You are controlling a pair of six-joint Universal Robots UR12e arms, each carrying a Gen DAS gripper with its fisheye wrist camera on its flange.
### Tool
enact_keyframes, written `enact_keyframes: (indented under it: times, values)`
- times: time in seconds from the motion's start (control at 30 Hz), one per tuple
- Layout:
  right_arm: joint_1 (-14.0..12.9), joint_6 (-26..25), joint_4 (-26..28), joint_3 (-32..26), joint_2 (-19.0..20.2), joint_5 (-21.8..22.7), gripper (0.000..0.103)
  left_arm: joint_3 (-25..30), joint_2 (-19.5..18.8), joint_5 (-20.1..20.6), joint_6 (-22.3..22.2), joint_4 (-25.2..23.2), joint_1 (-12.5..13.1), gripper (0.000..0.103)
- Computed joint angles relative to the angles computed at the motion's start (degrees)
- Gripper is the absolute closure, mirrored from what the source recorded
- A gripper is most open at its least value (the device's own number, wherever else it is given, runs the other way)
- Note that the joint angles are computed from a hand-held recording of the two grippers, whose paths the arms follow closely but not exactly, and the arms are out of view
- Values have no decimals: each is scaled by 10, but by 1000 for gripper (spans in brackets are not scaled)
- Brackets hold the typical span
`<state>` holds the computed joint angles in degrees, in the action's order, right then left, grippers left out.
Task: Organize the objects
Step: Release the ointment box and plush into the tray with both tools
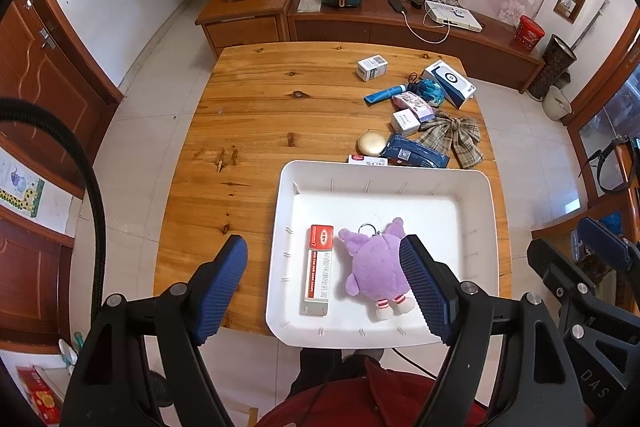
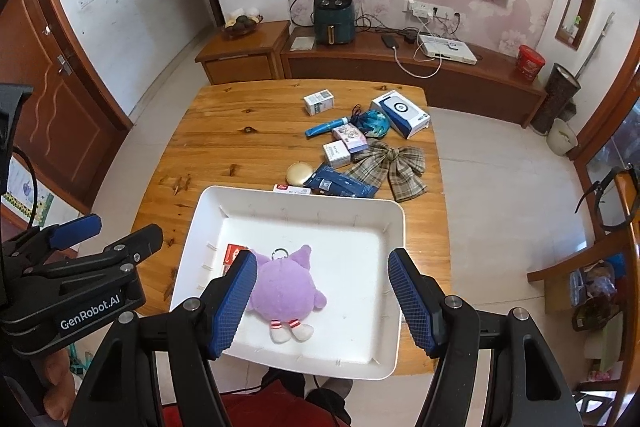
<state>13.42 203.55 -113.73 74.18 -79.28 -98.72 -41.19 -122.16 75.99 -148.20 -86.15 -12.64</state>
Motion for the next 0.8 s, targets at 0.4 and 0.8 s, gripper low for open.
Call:
enact_keyframes:
  times: [0.4,0.8]
  values:
    - [-6,-9,-12,11,-8,6,34,-8,4,1,-2,12,-2,22]
    - [-9,-31,-22,17,-15,14,34,-28,18,-4,6,37,-1,22]
